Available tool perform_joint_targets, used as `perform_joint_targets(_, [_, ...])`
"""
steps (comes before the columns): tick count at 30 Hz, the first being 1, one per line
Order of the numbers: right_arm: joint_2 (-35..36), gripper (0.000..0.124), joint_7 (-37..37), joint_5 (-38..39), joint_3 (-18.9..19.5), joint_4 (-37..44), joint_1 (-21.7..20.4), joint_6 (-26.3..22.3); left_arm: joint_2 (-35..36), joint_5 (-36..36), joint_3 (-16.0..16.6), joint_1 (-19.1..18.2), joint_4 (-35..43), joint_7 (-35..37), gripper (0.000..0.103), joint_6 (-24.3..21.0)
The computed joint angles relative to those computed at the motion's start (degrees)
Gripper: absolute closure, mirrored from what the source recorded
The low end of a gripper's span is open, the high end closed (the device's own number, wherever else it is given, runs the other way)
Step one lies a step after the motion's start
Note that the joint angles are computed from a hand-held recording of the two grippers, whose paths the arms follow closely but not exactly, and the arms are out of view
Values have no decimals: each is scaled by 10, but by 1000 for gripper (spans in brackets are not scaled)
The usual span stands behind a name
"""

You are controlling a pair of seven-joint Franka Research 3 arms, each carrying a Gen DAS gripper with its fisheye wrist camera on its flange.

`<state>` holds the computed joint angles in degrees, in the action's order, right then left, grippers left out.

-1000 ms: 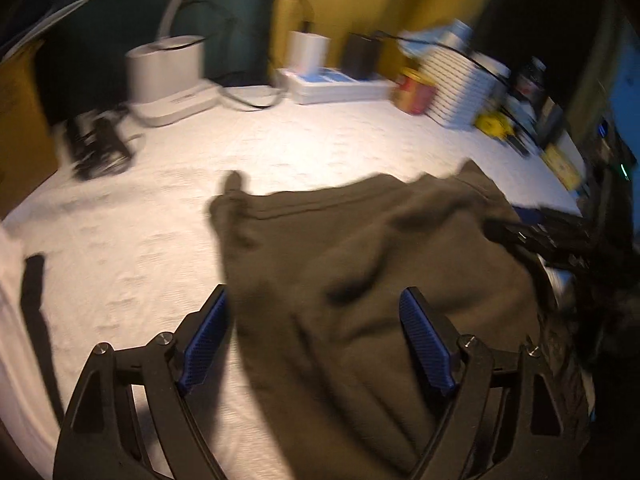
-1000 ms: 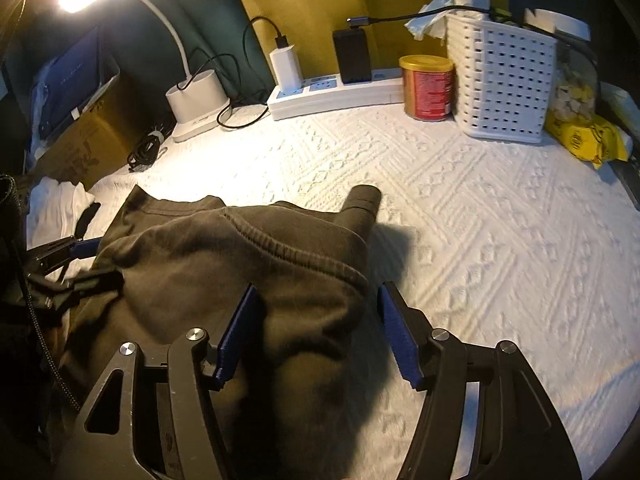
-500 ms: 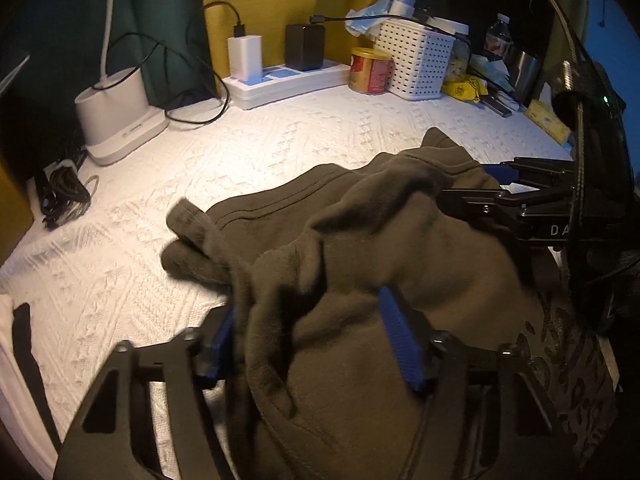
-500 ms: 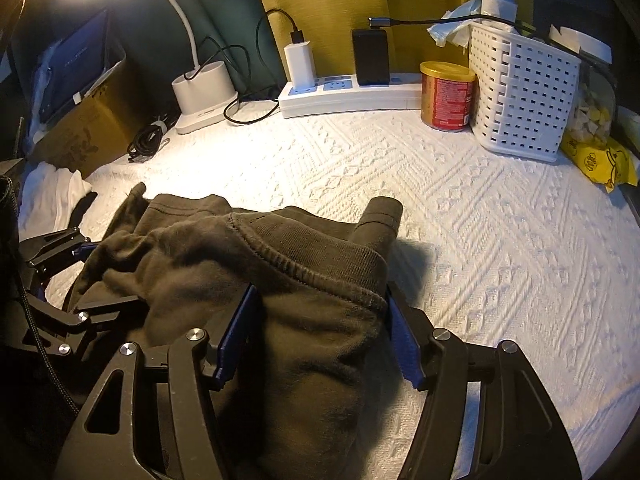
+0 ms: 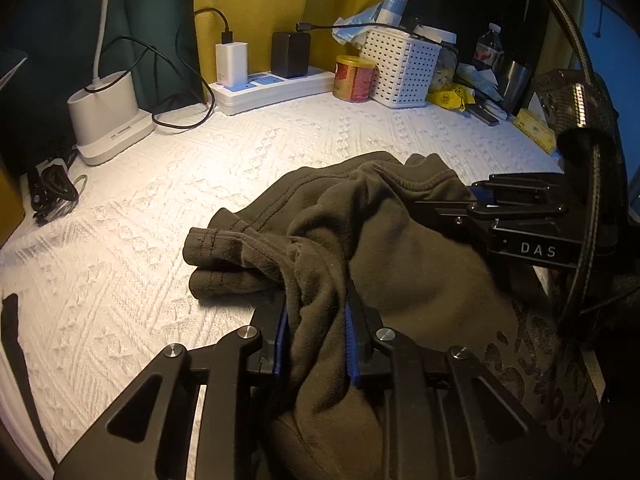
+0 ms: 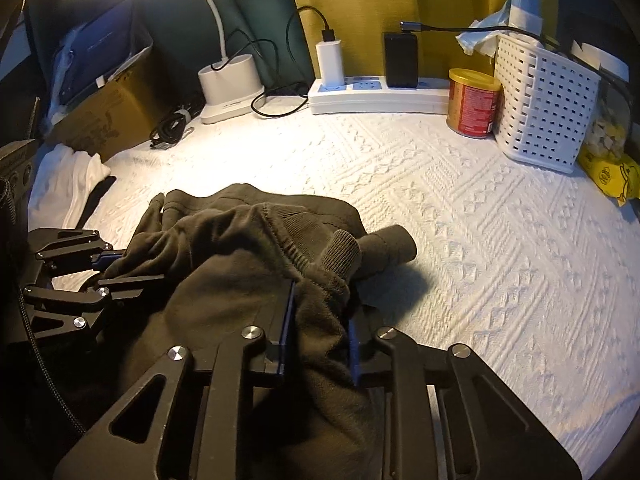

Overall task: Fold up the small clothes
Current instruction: 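Close both grippers on the end of the folded sweatshirt, then lift the held sweatshirt end high with both grippers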

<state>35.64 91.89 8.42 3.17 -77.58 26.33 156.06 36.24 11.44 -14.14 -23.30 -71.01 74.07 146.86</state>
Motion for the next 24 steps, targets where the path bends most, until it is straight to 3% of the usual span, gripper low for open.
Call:
perform_joint_targets(12, [-78,101,24,-25,-15,-109,24,83,-61,41,14,-12,-75,-49,83,55])
perform_joint_targets(24, [-161,102,105,-112,-67,-210,80,163,-141,153,47,-38,-173,-177,84,151])
